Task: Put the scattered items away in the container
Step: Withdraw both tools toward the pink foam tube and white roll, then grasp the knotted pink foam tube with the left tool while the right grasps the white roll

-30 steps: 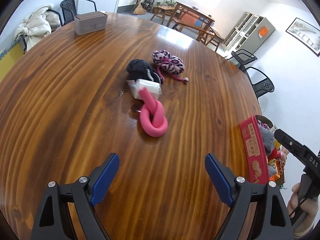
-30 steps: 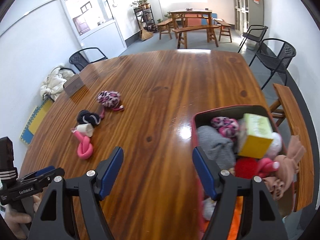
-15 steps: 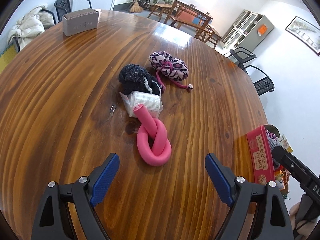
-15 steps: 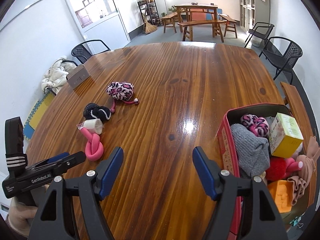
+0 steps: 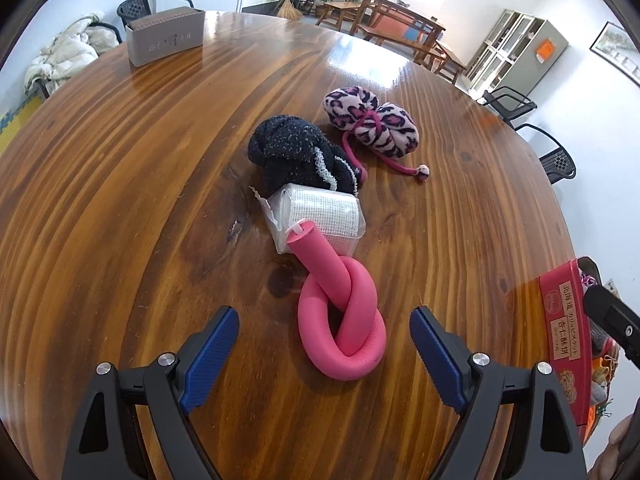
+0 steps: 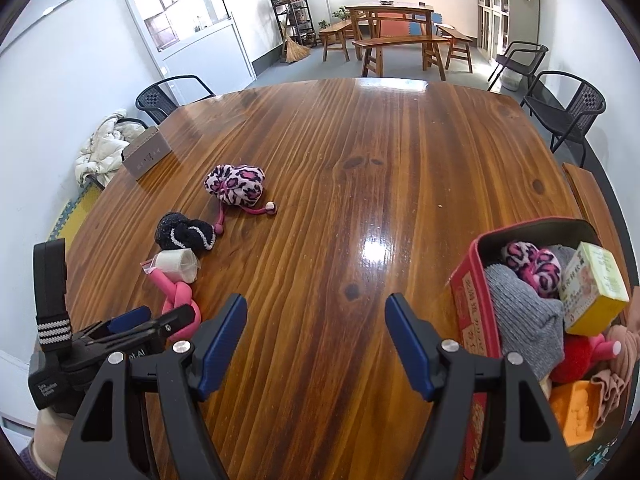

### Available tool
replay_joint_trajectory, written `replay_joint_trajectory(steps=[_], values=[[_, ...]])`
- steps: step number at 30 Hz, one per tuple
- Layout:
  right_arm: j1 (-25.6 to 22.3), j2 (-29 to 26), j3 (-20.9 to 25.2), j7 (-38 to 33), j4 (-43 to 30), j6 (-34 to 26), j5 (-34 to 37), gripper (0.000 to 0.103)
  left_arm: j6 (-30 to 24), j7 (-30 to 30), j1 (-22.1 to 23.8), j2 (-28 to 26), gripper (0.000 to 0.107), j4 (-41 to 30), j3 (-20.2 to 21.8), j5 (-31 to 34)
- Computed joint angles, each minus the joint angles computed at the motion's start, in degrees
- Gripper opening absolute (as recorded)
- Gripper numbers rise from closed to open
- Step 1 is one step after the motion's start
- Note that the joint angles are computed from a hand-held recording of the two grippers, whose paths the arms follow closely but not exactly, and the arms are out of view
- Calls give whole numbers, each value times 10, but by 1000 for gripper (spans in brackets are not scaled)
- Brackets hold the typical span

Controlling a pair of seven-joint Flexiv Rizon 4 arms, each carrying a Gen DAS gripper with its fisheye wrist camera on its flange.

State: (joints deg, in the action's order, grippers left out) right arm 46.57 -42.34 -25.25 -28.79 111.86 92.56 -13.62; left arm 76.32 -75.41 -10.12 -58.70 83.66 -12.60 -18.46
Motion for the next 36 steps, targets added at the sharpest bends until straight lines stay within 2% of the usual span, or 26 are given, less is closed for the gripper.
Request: replay_joint_trajectory(steps=[1,2,3,5,8,15,18,25,29,35,36], values=[[-4,-1,4,-2,-5,-3,-1,75,7,0,-1,0,83,2,1,1],[-10,-3,10,-3,-12,-5,-3,75,13,-1,-5,0,68,2,7,5],[-15,-6,16,-5,-19,-8,-6,75,15,2,-7,0,64,0,11,10],[-25,-13,27,-7,-35,-14,-12,75,17,17,11,-2,52,5,-14,6],[-40,-22,46,-9,-58,-20,-22,75,24,31,25,3,41,16,-27,2],[-82,-49,106,-20,-118,-35,-41,75,73,57,70,37,41,79,-55,-4],[-107,-67,148,-31,-157,-51,-48,75,99,61,91,55,41,111,-60,-3],[-159,-128,245,-72,-280,-109,-55,75,119,54,126,69,41,144,-69,-3],[-158,-163,258,-87,-345,-154,-59,75,128,52,145,76,41,164,-82,0],[-144,-215,251,-94,-441,-266,-68,75,136,47,172,83,41,185,-102,3],[-144,-221,250,-94,-450,-274,-68,67,139,46,174,85,41,189,-103,5]])
